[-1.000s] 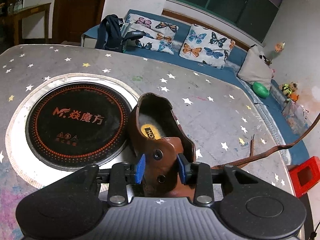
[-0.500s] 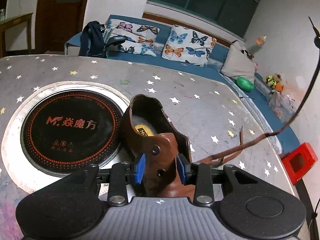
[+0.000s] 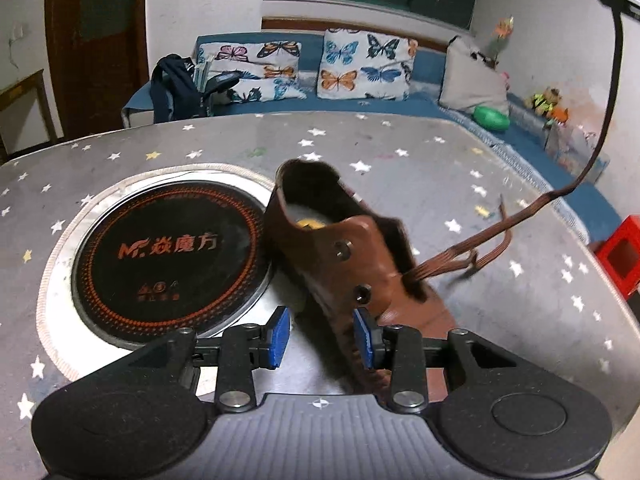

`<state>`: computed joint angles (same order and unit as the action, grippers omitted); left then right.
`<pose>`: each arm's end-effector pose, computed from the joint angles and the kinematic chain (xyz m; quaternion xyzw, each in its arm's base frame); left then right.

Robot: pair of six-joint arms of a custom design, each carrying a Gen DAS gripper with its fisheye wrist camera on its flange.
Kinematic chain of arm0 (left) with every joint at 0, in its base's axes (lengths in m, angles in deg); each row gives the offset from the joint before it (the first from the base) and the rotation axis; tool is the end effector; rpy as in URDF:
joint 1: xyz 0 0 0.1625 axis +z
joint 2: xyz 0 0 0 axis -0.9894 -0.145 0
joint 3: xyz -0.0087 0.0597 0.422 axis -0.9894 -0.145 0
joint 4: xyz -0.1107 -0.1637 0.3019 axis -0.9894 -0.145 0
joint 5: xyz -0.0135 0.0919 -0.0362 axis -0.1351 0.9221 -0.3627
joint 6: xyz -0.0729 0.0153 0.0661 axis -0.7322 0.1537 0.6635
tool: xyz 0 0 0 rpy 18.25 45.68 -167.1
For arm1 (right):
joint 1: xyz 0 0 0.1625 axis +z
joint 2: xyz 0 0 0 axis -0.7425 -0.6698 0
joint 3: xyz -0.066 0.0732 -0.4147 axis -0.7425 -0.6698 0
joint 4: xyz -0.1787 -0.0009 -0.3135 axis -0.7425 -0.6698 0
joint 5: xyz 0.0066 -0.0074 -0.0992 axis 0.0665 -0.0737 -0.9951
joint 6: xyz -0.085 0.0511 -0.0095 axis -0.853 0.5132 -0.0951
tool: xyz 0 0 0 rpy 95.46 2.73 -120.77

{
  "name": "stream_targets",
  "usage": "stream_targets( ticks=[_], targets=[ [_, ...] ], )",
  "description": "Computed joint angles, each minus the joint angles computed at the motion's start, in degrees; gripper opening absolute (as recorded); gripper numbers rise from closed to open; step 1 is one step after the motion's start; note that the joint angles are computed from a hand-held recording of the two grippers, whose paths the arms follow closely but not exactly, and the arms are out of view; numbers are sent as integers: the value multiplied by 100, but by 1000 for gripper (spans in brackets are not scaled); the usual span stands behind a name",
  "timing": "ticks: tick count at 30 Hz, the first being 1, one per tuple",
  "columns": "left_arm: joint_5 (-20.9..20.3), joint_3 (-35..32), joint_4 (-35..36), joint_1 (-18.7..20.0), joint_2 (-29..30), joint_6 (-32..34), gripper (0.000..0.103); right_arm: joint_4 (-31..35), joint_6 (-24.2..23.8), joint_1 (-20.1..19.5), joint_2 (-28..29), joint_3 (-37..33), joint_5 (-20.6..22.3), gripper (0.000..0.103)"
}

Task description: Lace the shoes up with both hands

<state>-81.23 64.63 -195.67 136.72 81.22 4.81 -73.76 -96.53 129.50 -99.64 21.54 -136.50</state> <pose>-0.3011 -0.8045 -0.0042 0.0980 0.8646 -0.3634 0.3329 0.0508 -0.8701 0.4142 0.6951 -0.5154 0.4308 0.2562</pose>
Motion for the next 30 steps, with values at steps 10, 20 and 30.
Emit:
stream_targets(
  ticks=[10,20,30],
  targets=[
    [280,-97,565,8,42,-193,38,-101,-85,25,-74,222,-30,1],
    [393,-341,940,27,140,-290,38,-29,-90,28,20,43,-8,1],
    [432,-263,922,39,105,-273,38,-74,-210,16,-78,306,-39,1]
  ],
)
